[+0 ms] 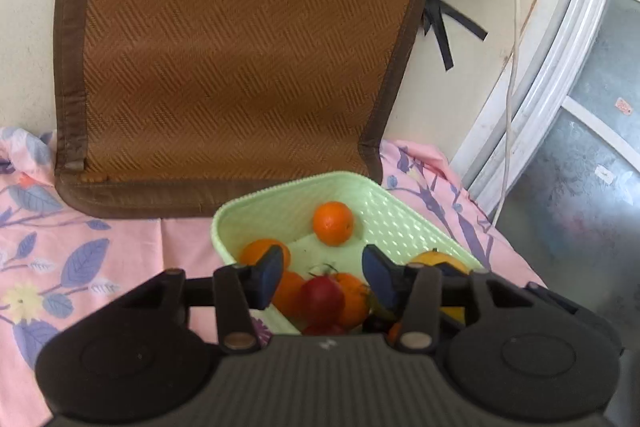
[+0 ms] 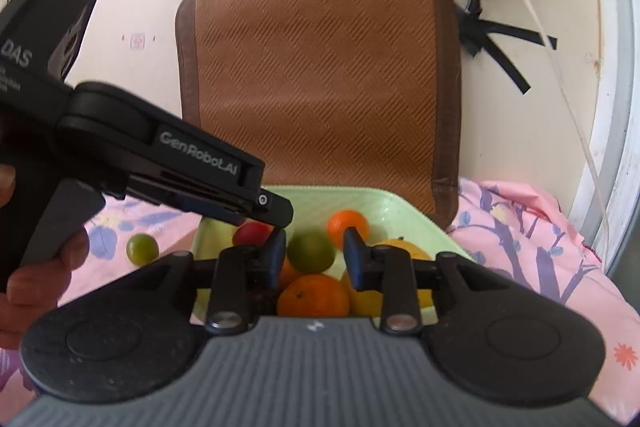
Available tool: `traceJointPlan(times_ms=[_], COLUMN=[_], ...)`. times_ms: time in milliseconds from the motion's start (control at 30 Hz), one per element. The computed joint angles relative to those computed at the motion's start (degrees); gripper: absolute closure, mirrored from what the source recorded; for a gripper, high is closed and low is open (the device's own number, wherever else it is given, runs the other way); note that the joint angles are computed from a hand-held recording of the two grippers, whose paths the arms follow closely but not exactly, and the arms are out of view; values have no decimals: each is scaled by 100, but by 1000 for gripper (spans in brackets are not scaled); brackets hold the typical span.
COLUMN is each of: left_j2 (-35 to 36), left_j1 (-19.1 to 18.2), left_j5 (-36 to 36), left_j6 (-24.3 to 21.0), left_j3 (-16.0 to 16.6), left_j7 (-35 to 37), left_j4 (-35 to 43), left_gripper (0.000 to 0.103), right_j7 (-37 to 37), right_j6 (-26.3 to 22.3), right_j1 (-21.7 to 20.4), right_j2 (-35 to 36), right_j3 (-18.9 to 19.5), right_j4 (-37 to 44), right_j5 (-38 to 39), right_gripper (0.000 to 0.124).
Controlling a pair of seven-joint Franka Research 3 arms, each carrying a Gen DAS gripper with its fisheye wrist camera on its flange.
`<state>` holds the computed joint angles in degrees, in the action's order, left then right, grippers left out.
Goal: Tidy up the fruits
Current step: 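Lower both tomatoes into the green basket and open both grippers, then grasp a green tomato with the left gripper while the right gripper grasps another green tomato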
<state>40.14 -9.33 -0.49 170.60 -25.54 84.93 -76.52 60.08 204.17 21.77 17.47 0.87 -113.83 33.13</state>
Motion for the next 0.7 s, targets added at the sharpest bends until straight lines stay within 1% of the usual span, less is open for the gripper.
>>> traceJointPlan(times_ms=[67,133,167,233,267,300,367,400,433,467,500,533,567,600,633,667,700], left_j2=[-197,-493,-685,-1133,-1281,-1360,-1373,-1353,-1321,-1282,-1187,-1077,-944,-808,-710,-640,-579], left_j1=[243,603,726,667,728,915,1369,1412,1402,1445,1456,1540,1683,1803,1832,1795,1766], left_j5=[-92,-177,-153,40,126,163,135,137,153,134,97,9,-102,-197,-254,-276,-292], left_j6=[241,606,754,983,1043,1013,840,776,718,679,605,565,544,534,534,490,427], left_j3=[-177,-409,-410,-16,35,-92,-520,-551,-529,-564,-593,-716,-921,-1110,-1183,-1175,-1169], left_j7=[73,144,117,-127,-185,-192,-96,-75,-54,-6,20,80,187,292,338,344,367], left_j4=[-320,-814,-1087,-1646,-1873,-2044,-2237,-2266,-2258,-2258,-2172,-2097,-2019,-1942,-1887,-1819,-1756], left_gripper=[58,58,58,58,58,58,58,58,58,58,58,58,58,58,58,58,61], right_j7=[234,520,852,1571,1903,2282,3184,3850,4623,5403,6101,6861,7646,8048,8048,7698,7587], right_j6=[210,414,518,732,830,867,688,495,299,82,-169,-466,-760,-985,-1199,-1425,-1645], right_j1=[-173,-344,-545,-895,-1020,-1160,-1471,-1746,-2091,-2505,-3005,-3350,-3495,-3440,-3185,-2730,-2311], right_j2=[-32,-82,-135,-227,-274,-316,-471,-561,-635,-667,-657,-616,-545,-482,-446,-457,-427], right_j3=[153,284,427,643,705,770,933,1102,1334,1654,2125,2460,2609,2619,2458,2129,1791], right_j4=[-107,-234,-345,-541,-630,-693,-802,-838,-843,-791,-712,-586,-405,-287,-218,-202,-117], right_j5=[-246,-513,-840,-1539,-1860,-2236,-3061,-3719,-4527,-5357,-6062,-6787,-7539,-7888,-7837,-7383,-7115], right_gripper=[89,89,89,89,90,90,90,90,90,90,90,90,90,90,90,90,89])
